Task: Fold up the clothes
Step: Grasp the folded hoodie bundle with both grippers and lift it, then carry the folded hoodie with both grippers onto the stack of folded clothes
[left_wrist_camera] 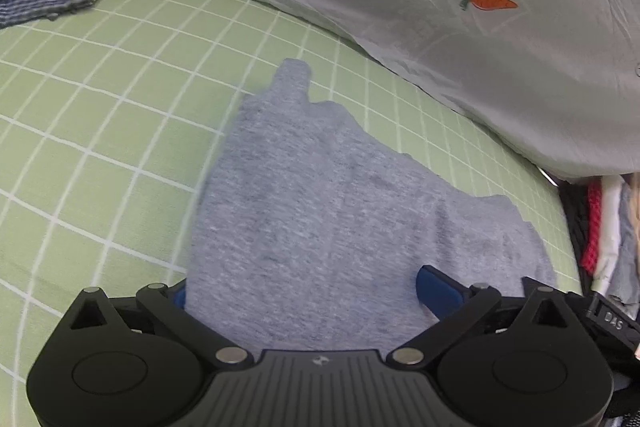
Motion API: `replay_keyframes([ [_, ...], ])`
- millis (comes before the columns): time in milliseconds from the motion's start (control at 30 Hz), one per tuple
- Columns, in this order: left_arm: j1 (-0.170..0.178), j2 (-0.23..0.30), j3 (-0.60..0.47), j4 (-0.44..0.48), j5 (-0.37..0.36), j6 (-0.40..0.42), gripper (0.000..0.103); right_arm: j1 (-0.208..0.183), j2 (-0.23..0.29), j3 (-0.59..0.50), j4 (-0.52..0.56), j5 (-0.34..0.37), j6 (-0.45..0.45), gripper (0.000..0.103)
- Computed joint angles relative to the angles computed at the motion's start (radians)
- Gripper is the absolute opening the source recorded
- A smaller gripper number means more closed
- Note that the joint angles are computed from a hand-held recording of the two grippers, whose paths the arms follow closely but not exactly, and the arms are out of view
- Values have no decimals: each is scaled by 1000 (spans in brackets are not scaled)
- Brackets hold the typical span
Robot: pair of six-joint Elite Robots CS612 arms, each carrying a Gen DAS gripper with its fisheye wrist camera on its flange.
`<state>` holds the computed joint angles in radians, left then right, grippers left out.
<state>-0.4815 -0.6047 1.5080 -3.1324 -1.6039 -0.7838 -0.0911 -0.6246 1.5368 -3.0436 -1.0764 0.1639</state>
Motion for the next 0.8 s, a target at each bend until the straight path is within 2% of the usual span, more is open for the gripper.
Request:
replay_keyframes([
  [33, -7, -1, 0, 5, 12, 9, 96, 0, 2, -1, 1, 17, -4, 103],
  [67, -13, -3, 1, 10, 22, 20, 87, -1, 4, 0, -3, 34, -4, 103],
  [100, -17, -6, 3, 15, 29, 35, 68, -3, 4, 2, 2, 53, -13, 95],
  [133, -18, -9, 9, 6, 26, 32, 59, -6, 2, 4, 13, 79, -28, 85],
  [167, -16, -10, 20, -25, 8, -3, 50, -10, 0, 5, 24, 111, -41, 59],
  [200, -15, -14, 32, -49, -2, -24, 46, -13, -5, 14, 20, 130, -47, 49],
  [300, -24, -42, 75, -74, 1, 18, 38, -20, -31, 64, -48, 143, -37, 42],
  [367, -32, -63, 113, -103, 2, 47, 37, -25, -49, 99, -94, 152, -26, 40],
  [500, -66, -106, 187, -162, 13, 35, 37, -51, -100, 214, -210, 159, 33, 40],
  [600, -96, -135, 237, -194, 23, 34, 37, -71, -146, 295, -256, 156, 50, 40],
  [800, -166, -189, 337, -246, 72, 20, 37, -119, -223, 433, -304, 174, 16, 40],
])
